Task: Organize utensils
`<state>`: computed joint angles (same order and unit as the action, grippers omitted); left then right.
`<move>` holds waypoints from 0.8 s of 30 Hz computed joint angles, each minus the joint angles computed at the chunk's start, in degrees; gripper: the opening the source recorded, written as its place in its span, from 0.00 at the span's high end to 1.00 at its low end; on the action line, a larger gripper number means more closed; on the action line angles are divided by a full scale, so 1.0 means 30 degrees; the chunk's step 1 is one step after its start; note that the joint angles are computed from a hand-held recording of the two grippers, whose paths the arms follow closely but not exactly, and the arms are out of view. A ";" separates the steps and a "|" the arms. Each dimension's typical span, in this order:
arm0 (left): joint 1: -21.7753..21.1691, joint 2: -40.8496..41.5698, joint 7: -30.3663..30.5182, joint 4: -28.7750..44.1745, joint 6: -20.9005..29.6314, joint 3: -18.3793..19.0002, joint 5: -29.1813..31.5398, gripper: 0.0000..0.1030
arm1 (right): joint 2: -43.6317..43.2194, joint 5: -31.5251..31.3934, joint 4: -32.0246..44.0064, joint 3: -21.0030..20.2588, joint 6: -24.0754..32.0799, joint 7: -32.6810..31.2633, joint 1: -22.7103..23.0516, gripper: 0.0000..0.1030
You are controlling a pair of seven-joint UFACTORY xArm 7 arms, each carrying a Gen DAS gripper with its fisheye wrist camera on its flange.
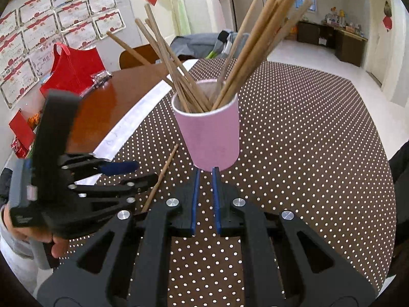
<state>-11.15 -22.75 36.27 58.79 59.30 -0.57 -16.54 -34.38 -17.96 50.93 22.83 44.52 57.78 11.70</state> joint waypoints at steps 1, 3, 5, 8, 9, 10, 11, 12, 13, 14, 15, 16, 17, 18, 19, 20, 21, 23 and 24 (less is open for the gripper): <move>0.0098 0.0392 -0.0390 0.0246 0.0208 -0.0201 0.0348 0.81 | 0.0007 0.0071 -0.0067 -0.0057 -0.0016 -0.0038 0.0059 0.89; 0.0215 0.1230 -0.0815 0.0721 0.0445 -0.0552 0.1142 0.82 | 0.0014 0.0231 -0.0222 -0.0206 -0.0134 -0.0149 0.0185 0.89; 0.0240 0.1697 -0.1158 0.0935 0.0527 -0.0779 0.1633 0.82 | -0.0008 0.0408 -0.0354 -0.0408 -0.0254 -0.0349 0.0297 0.89; 0.0178 0.1921 -0.1232 0.1021 0.0342 -0.0799 0.1676 0.82 | 0.0035 0.0593 -0.0457 -0.0522 -0.0345 -0.0497 0.0334 0.89; 0.0168 0.1977 -0.1258 0.1069 0.0365 -0.0804 0.1698 0.82 | 0.0049 0.0678 -0.0506 -0.0580 -0.0393 -0.0558 0.0363 0.89; 0.0163 0.1985 -0.1234 0.1042 0.0319 -0.0815 0.1768 0.82 | 0.0075 0.0738 -0.0521 -0.0618 -0.0422 -0.0617 0.0373 0.89; 0.0147 0.2073 -0.1234 0.1103 0.0273 -0.0838 0.1813 0.82 | 0.0153 0.0799 -0.0478 -0.0622 -0.0424 -0.0657 0.0382 0.89; 0.0142 0.2067 -0.1177 0.1058 0.0183 -0.0817 0.1807 0.82 | 0.0204 0.0826 -0.0472 -0.0621 -0.0450 -0.0686 0.0383 0.89; 0.0105 0.2024 -0.1196 0.1022 0.0105 -0.0850 0.1781 0.83 | 0.0294 0.0844 -0.0425 -0.0607 -0.0438 -0.0721 0.0381 0.89; 0.0061 0.1961 -0.1018 0.0903 -0.0044 -0.0786 0.1636 0.92 | 0.0369 0.0853 -0.0382 -0.0594 -0.0434 -0.0729 0.0375 0.89; 0.0038 0.1928 -0.0940 0.0843 -0.0154 -0.0739 0.1500 0.94 | 0.0399 0.0851 -0.0378 -0.0596 -0.0439 -0.0728 0.0369 0.89; 0.0010 0.1845 -0.1029 0.0830 -0.0151 -0.0771 0.1427 0.94 | 0.0438 0.0838 -0.0362 -0.0582 -0.0403 -0.0709 0.0349 0.89; -0.0022 0.1809 -0.0971 0.0777 -0.0263 -0.0691 0.1186 0.94 | 0.0474 0.0838 -0.0350 -0.0587 -0.0400 -0.0683 0.0337 0.89; -0.0075 0.1647 -0.0851 0.0670 -0.0274 -0.0585 0.0858 0.94 | 0.0523 0.0825 -0.0318 -0.0583 -0.0371 -0.0644 0.0309 0.89; -0.0199 0.1390 -0.0565 0.0396 -0.0486 -0.0407 0.0218 0.94 | 0.0549 0.0804 -0.0276 -0.0571 -0.0282 -0.0600 0.0283 0.89; -0.0264 0.1133 -0.0313 0.0185 -0.0695 -0.0255 -0.0237 0.94 | 0.0552 0.0799 -0.0276 -0.0578 -0.0255 -0.0567 0.0286 0.89; -0.0314 0.0828 -0.0056 -0.0024 -0.0940 -0.0111 -0.0635 0.94 | 0.0526 0.0793 -0.0331 -0.0630 -0.0269 -0.0586 0.0299 0.89; -0.0508 -0.0015 0.0648 -0.0477 -0.1471 0.0315 -0.1718 0.94 | 0.0506 0.0735 -0.0325 -0.0597 -0.0169 -0.0508 0.0261 0.89; -0.0648 -0.0505 0.1060 -0.0680 -0.1759 0.0581 -0.2358 0.94 | 0.0493 0.0711 -0.0330 -0.0593 -0.0178 -0.0452 0.0242 0.89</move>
<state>-13.09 -24.27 39.45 56.75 54.02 1.17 -23.61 -32.90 -15.83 49.94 21.05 43.98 56.42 12.42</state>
